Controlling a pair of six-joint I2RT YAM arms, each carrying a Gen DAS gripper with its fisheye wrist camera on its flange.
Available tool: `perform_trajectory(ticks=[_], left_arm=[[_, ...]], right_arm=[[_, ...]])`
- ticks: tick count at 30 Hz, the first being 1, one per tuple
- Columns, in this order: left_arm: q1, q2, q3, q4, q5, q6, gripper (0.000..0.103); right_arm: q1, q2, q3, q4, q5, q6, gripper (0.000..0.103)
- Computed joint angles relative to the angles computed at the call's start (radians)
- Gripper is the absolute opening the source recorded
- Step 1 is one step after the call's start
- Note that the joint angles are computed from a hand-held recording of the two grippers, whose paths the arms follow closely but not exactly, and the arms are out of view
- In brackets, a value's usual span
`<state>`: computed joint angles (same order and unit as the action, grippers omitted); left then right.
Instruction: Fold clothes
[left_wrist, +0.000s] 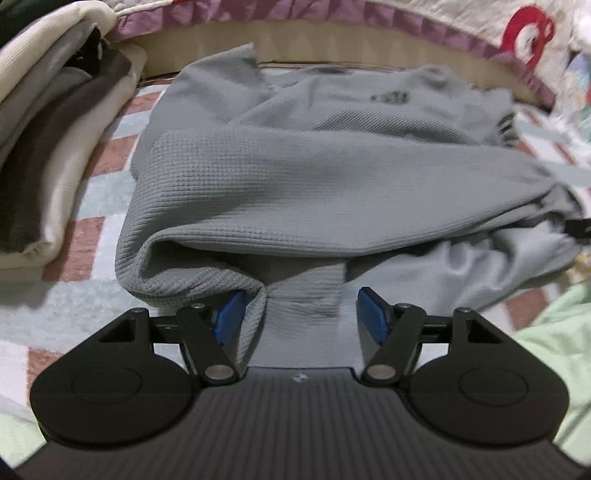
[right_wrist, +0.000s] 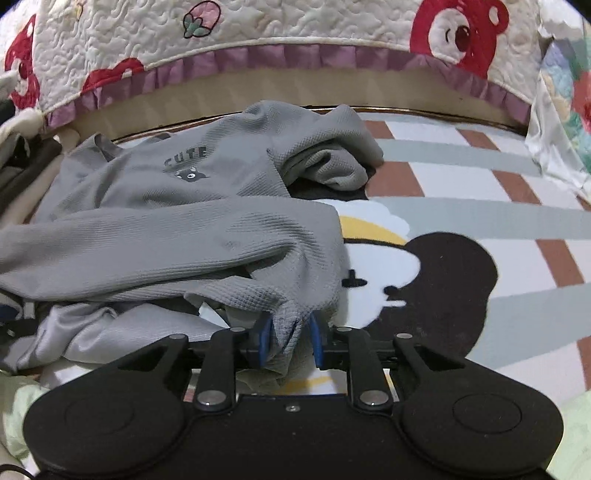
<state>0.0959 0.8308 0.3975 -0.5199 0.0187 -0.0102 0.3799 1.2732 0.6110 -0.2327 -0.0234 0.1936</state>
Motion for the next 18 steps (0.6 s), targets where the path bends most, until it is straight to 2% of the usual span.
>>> perform_trajectory(ticks=[4,5,6,7,8,9,10,14,17,18], left_arm=[[-0.011,0.078,0.003,0.062,-0.051,-0.028,0.067],[-0.011,0.086,0.000,0.076,-0.068,-0.030,0.062],[-0.012,0.093,-0.004,0.090,-0.085,-0.031,0.053],[-0.011,0.085,-0.010,0.106,-0.107,-0.035,0.020],[-0.014,0.087,0.000,0.097,-0.137,-0.028,0.013],[-0.001,0.077,0.016,0.076,-0.151,-0.023,0.013],[0.030,0.044,0.030,0.051,-0.135,-0.024,0.012],[0.256,-0.118,0.125,-0.103,0.037,0.021,0.012],[0.504,-0.166,0.177,-0.213,0.336,0.106,0.012],[0.555,-0.167,0.170,-0.239,0.396,0.139,0.013]], right_arm=[[0.019,0.006,-0.011,0.028,-0.035,-0.027,0.037],[0.033,0.011,-0.013,0.035,-0.027,-0.039,0.037],[0.047,0.018,-0.016,0.045,-0.012,-0.057,0.037],[0.062,0.022,-0.023,0.061,0.021,-0.076,0.030],[0.079,0.020,-0.032,0.078,0.065,-0.091,0.019],[0.084,0.001,-0.042,0.091,0.095,-0.097,0.009],[0.077,-0.034,-0.053,0.101,0.112,-0.096,0.009],[-0.032,-0.224,-0.045,0.054,0.127,-0.028,0.009],[-0.079,-0.277,-0.042,0.029,0.126,-0.017,0.009],[-0.081,-0.273,-0.043,0.024,0.132,-0.013,0.009]])
